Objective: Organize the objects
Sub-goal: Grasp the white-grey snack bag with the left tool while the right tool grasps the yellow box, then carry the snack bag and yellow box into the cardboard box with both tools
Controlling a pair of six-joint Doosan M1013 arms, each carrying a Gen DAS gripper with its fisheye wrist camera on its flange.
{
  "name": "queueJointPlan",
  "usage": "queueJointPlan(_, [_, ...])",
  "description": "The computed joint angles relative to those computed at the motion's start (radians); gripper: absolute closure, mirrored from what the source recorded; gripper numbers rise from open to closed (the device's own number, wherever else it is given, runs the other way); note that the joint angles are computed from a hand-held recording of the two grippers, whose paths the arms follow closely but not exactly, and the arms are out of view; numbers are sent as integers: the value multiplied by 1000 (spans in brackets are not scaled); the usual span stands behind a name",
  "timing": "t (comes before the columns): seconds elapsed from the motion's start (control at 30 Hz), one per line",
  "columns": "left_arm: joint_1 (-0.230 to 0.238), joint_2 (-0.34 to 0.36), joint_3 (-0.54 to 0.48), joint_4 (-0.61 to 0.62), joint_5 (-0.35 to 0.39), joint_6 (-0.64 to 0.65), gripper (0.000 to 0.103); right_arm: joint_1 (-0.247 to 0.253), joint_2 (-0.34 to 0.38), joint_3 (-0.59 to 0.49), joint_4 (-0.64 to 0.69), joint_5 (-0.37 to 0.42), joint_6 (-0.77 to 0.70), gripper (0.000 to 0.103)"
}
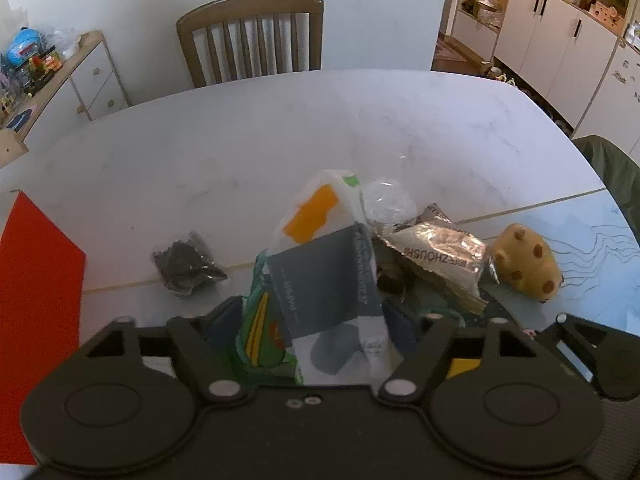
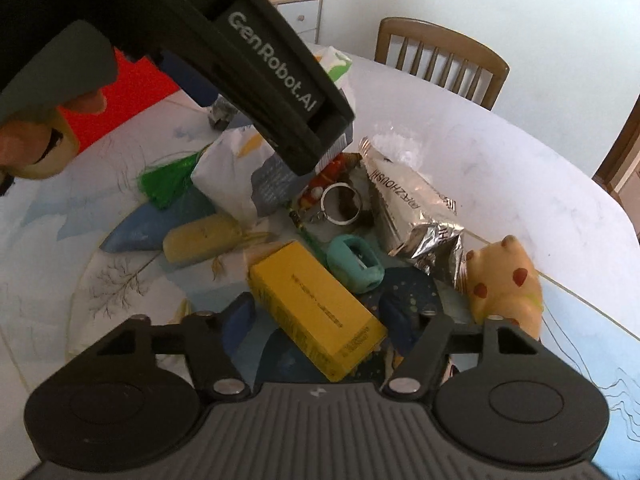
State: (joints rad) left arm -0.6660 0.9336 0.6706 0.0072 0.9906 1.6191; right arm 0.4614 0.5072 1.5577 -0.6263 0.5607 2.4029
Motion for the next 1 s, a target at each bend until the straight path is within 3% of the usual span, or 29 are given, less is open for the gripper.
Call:
queueJointPlan(0.17, [1, -8, 13, 0, 4, 3, 56, -1, -14, 8, 32, -12, -29, 61])
queueJointPlan(0.27, [4, -19, 32, -12, -11, 8, 69, 1, -19, 10, 46, -12, -34, 69])
queueJointPlan(0.57, [9, -60, 103, -13, -65, 8, 76, 19, -17, 5, 41, -5, 50, 74])
queueJointPlan(1.0, [65, -148, 224, -159, -119, 134, 76, 65, -6, -60, -56, 103, 235, 74])
